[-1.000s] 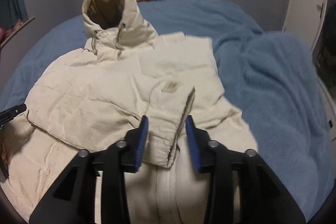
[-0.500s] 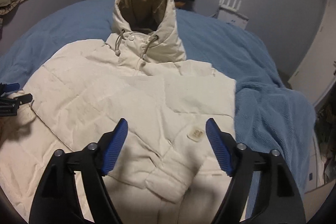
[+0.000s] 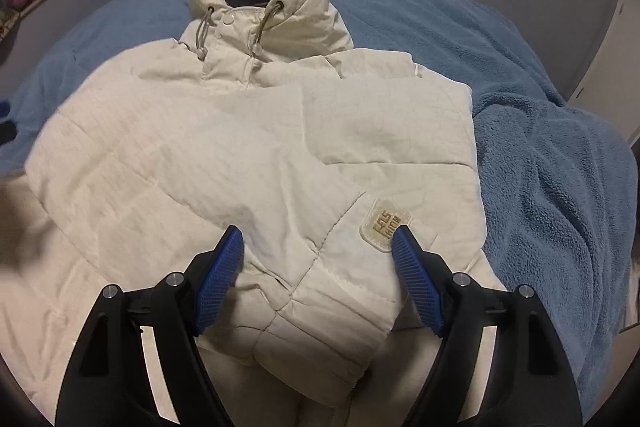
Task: Fold large clothes
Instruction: 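Release the cuff with the right tool and flatten the jacket with both tools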
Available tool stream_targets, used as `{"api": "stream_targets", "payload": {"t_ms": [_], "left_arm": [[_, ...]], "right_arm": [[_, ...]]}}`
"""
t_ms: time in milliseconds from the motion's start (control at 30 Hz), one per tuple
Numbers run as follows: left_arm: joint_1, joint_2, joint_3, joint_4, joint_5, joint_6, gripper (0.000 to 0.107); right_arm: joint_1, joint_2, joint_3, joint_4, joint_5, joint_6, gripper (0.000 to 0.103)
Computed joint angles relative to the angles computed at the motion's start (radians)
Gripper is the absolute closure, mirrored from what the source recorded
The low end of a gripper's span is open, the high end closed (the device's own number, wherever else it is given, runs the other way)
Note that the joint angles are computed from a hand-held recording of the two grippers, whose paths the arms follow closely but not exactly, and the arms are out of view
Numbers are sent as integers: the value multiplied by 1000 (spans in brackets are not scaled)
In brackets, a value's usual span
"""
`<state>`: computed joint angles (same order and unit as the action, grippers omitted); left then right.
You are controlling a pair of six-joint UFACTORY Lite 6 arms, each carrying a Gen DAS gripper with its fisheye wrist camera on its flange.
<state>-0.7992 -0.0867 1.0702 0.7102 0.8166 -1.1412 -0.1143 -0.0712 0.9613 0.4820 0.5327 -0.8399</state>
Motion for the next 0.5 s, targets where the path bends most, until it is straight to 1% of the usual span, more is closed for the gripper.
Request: {"api": "stream_targets", "payload": {"t_ms": [67,133,200,300,400,467,500], "left_arm": [[79,63,104,-100,-29,147,11],[142,113,161,-175,-70,239,11],[178,186,209,-198,-85,286,11],[228,325,268,-223,-107,333,11],[268,379,252,-302,-178,372,11],[280,427,270,-347,-178,420,11],[280,438,278,-339,-174,420,11]], "right_arm": [[-32,37,73,13,81,-7,29],[-53,82,155,16,138,1,29],[-56,132,241,-2,165,37,29],[-45,223,382,3,174,74,29],[-1,319,522,7,132,113,29],[37,410,646,5,114,156,29],[61,470,728,-5,108,190,29]]}}
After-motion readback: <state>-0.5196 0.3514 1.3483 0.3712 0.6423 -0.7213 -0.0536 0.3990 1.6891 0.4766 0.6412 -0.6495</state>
